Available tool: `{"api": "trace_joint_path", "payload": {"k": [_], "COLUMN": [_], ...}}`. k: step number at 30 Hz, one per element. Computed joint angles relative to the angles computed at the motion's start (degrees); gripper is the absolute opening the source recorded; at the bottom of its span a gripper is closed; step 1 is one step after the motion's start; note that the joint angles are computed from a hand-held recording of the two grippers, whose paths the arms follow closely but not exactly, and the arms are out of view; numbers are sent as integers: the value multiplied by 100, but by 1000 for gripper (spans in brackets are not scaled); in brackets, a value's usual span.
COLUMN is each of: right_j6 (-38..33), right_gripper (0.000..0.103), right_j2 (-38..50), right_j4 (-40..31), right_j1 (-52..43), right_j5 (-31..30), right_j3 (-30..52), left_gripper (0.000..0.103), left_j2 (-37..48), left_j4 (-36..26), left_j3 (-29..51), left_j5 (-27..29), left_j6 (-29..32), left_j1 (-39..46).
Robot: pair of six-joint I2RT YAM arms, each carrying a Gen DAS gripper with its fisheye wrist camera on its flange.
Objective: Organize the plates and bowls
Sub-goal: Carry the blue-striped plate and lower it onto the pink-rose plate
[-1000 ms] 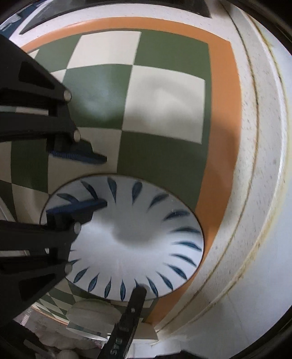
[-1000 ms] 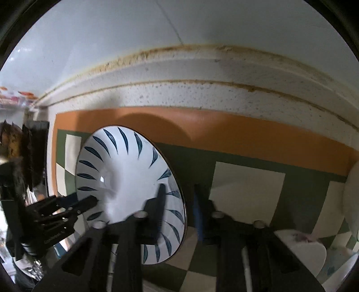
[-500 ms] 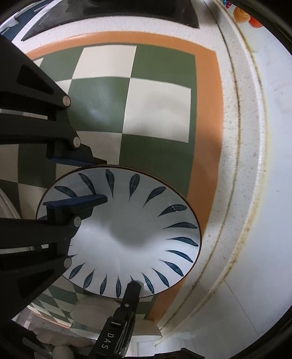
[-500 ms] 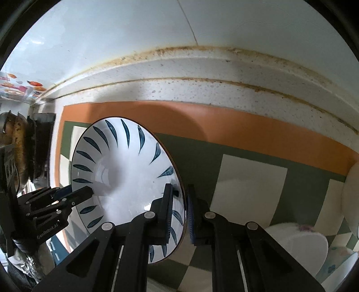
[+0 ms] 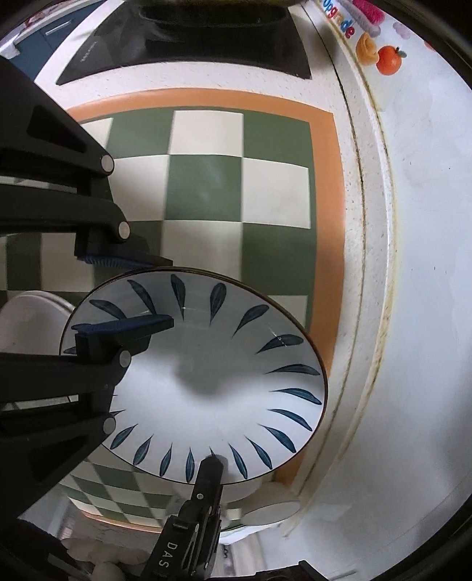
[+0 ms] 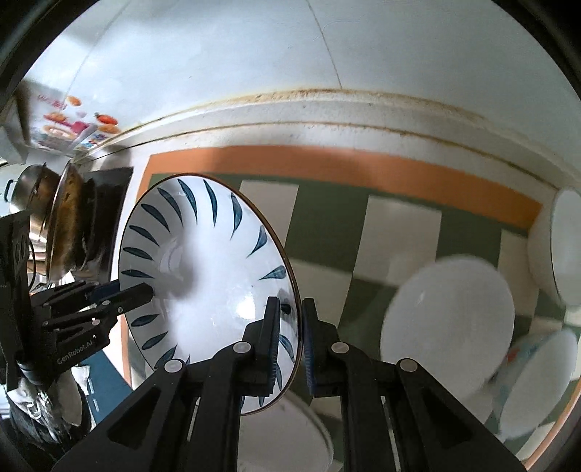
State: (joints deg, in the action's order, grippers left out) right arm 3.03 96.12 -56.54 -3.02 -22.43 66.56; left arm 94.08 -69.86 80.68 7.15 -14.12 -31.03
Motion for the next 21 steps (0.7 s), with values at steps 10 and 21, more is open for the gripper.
{"api": "trace_joint_path", "payload": {"k": [10,21], "right_j6": [-104,-75], "right_gripper": [14,14], "right_j2": [-2168,-3706], "right_j4": [-463,-630], "right_j1": [-333,-589], "right_j5": [-262,-450], "right_j3": [-1827,-3690], "left_gripper": [21,21], "left_j2": [-1369,-1996], "left_j4": [-194,40], "left_j3": [-1275,-2423], "left_j5": [-58,-26], "left_j6": [-279,-982], "left_j1": [-686,-1628]}}
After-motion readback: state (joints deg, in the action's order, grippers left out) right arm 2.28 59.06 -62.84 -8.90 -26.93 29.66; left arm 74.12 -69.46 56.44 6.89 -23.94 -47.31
